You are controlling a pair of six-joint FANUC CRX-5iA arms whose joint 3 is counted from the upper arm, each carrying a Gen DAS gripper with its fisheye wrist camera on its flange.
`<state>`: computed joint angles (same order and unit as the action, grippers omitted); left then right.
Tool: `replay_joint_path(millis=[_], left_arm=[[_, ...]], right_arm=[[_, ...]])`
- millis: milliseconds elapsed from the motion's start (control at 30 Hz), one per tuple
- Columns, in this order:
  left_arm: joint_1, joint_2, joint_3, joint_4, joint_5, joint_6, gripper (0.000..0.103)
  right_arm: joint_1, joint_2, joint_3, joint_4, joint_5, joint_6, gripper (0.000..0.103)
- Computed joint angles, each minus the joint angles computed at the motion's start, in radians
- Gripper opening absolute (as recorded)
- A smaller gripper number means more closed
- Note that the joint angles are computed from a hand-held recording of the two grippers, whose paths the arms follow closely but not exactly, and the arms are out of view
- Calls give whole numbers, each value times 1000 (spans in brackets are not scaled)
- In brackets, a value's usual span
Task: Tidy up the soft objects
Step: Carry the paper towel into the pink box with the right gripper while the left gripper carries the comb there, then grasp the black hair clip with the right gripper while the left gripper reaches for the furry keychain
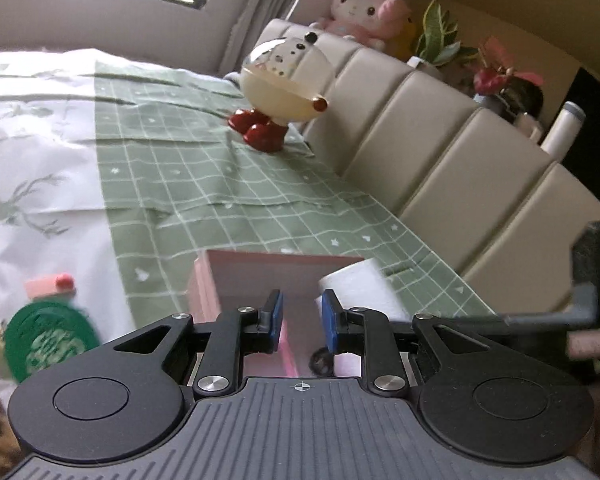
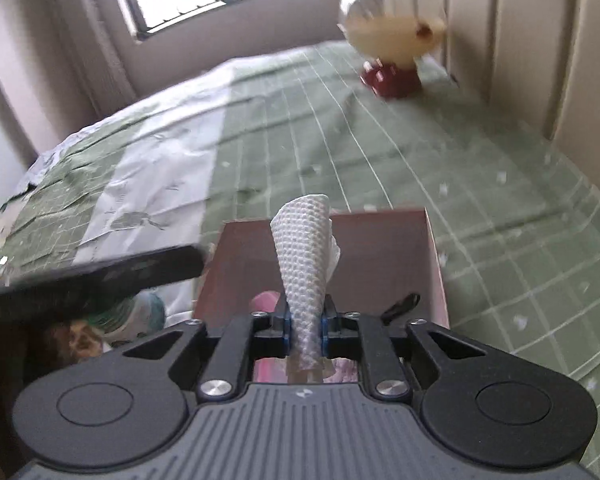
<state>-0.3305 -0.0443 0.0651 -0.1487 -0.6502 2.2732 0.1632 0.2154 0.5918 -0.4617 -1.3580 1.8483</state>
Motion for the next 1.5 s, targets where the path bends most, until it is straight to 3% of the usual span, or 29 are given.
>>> replay_joint_path(millis=[67,100,167,267,467,533,600,700,867,967,1100,1233,1300,1400,1500], left_arm=[[21,-58,-64,23,5,-22,23],[30,-89,-87,29,-4,-38,23],[53,-172,-151,46,-32,-72,23],[87,-310,-226,34,-138,-107,23],[159,-532,-352,-24,-415,-5,23],[206,-588,-410,12,-443,14,23],[204,-620,-443,7,-458,52,23],[177,-641,-485,23,-455,87,23],[117,-688,-529,36,-422,98,23],[40,-699,-512,-33,-452,172,23],[-94,-700,-463,-182,-522,357,23],[-190,-675,-408,-301,-554,491,23],[-185,-645,-382,-315,-531,510,23],[-123,-577,-350,-279,-456,487,23],[-137,-453,-263,-332,-470,543,23]], right_arm=[[13,-27,-57,13,48,-12,49],[16,-38,-79,14,70,-14,52],[29,-49,-102,24,100,-29,52],[61,-85,-143,66,132,-51,52],[203,-289,-367,133,286,118,55],[275,-374,-464,152,347,185,59],[323,-417,-500,135,319,248,60],[403,-444,-527,130,254,252,60],[531,-428,-557,200,234,103,60],[563,-385,-545,233,227,-8,54],[531,-332,-479,183,125,-5,30],[457,-388,-484,138,123,18,29],[408,-432,-505,123,140,23,29],[399,-523,-601,200,230,26,29],[391,-588,-688,259,283,38,29]])
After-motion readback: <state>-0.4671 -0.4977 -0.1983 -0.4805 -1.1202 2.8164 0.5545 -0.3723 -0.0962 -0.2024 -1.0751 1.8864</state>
